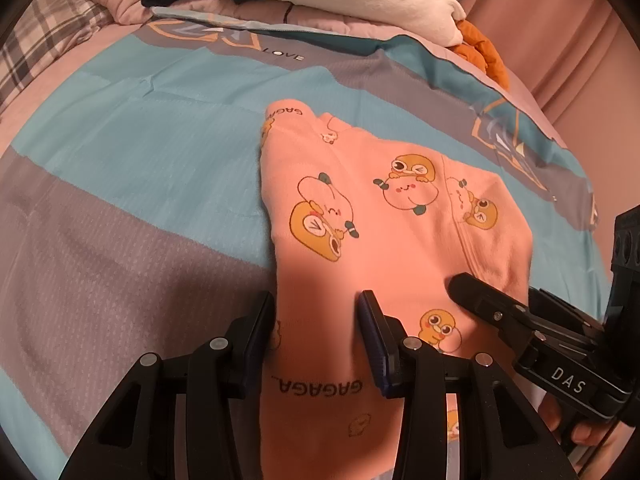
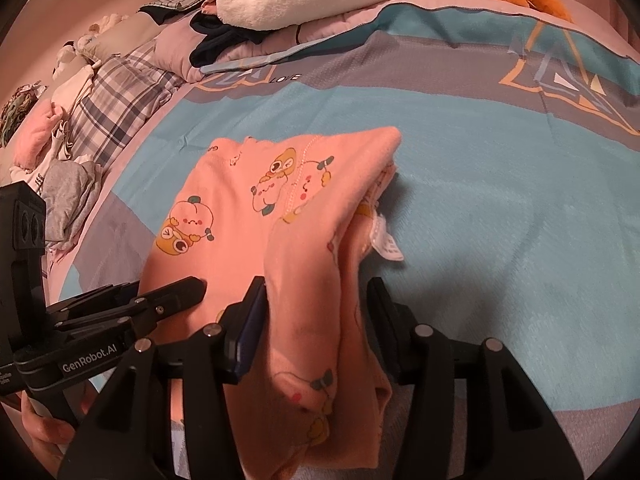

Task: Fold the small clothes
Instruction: 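Pull the gripped garment end back along the bed with both grippers, then lower the garment end onto the bed and open both grippers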

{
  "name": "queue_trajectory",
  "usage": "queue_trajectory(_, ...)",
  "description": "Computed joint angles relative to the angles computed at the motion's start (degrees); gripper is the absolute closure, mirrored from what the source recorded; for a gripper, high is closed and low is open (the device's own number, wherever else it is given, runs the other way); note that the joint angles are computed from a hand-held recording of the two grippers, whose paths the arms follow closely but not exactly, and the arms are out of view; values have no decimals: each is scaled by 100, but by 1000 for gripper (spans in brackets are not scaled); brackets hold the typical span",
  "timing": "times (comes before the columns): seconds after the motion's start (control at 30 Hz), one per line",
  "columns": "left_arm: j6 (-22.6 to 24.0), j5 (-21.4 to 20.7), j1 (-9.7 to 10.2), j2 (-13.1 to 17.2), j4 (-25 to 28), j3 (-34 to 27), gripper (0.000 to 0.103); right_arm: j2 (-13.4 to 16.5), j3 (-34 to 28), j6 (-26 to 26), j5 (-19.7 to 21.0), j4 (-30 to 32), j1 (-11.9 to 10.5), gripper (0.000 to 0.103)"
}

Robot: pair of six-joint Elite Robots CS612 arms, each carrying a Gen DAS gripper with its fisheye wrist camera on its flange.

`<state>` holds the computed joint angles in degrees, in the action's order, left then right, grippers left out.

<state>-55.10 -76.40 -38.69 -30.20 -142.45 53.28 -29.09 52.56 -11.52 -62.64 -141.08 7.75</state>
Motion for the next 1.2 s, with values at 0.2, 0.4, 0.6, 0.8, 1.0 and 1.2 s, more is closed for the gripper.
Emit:
queue_trajectory(0.2,-50,32,-24,-34,41,41,61,-117,219,-59,-158,-195,16,51)
queue_trajectory(0.4,-85,82,-53,-61,97,66,61,-178,335,-227,-389,-383,59,50)
queue_trajectory(0.6,-106,103,-64,-83,102,98,61,-225,417,-262,-452,-457,67,50)
queue_trajectory(0.8,-88,192,-94,-121,180,134,61,-289,531,-351,-536,-574,83,50)
queue_trajectory(1.0,-119,256,-128,-171,237,185,61,-381,684,-388,-606,-682,85,48)
queue_trajectory(1.2,-156,282,-154,-211,292,226,61,-450,805,-368,-654,-739,78,46)
